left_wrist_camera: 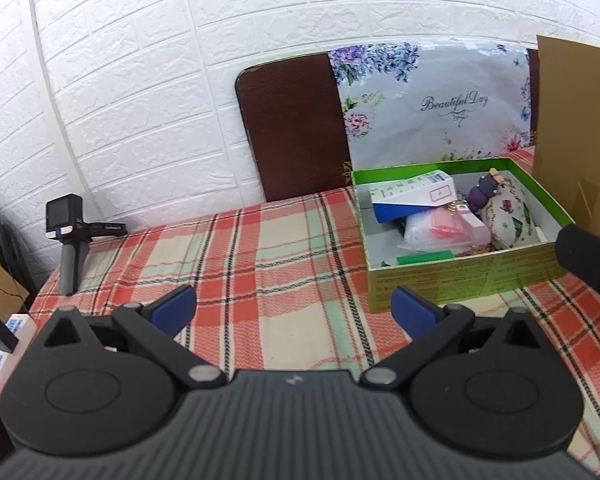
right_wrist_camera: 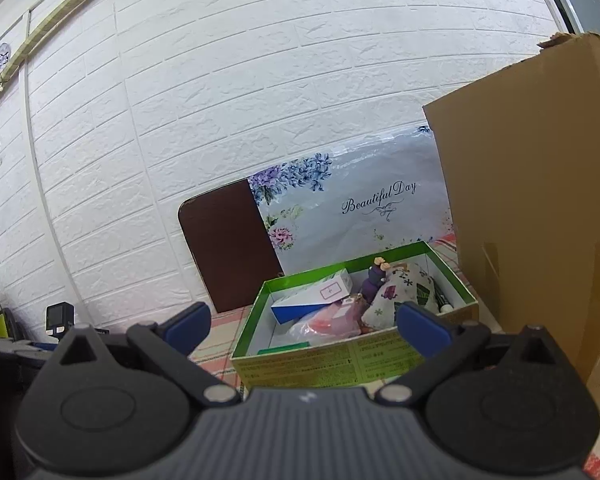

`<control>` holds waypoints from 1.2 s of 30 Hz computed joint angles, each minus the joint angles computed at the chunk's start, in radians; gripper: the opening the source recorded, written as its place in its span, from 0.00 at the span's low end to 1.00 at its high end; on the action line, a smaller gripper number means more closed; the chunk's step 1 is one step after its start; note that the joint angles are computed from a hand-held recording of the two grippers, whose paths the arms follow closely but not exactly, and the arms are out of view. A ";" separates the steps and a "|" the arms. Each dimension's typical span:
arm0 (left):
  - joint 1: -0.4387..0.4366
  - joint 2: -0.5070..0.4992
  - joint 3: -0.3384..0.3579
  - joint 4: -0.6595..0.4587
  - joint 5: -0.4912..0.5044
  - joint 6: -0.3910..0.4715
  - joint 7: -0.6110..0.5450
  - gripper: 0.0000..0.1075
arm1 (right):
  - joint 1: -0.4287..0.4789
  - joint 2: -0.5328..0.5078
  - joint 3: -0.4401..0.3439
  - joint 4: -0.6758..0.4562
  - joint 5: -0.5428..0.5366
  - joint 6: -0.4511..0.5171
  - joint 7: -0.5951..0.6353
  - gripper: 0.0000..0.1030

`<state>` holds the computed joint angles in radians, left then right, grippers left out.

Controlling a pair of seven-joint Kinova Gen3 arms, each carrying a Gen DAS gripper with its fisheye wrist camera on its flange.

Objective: Organize objects

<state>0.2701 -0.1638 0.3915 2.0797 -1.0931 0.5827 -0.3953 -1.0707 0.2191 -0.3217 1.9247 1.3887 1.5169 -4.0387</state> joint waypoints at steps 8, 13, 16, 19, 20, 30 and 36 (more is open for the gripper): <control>-0.026 -0.015 0.006 -0.010 0.045 0.008 -0.024 0.96 | -0.006 0.004 0.000 -0.002 0.002 0.012 -0.021 1.00; -0.031 -0.022 0.011 -0.008 0.036 0.003 -0.034 0.96 | 0.001 0.000 0.001 -0.007 -0.004 -0.004 0.000 1.00; -0.027 -0.024 0.004 -0.013 0.060 -0.001 -0.072 0.96 | 0.001 -0.003 0.002 -0.008 -0.002 0.002 0.023 1.00; -0.029 -0.027 0.001 -0.014 0.097 -0.003 -0.099 0.96 | 0.010 -0.009 0.002 -0.007 -0.015 -0.017 0.016 1.00; -0.027 -0.027 -0.004 -0.017 0.121 0.000 -0.121 0.96 | 0.013 -0.010 0.001 -0.005 -0.020 -0.025 0.009 1.00; -0.049 -0.011 0.036 -0.028 0.121 0.052 -0.127 0.96 | 0.025 -0.006 0.004 -0.008 -0.055 -0.071 0.012 1.00; -0.019 -0.007 0.011 -0.023 0.114 0.054 -0.126 0.96 | 0.012 0.012 0.010 -0.020 -0.064 -0.045 0.038 1.00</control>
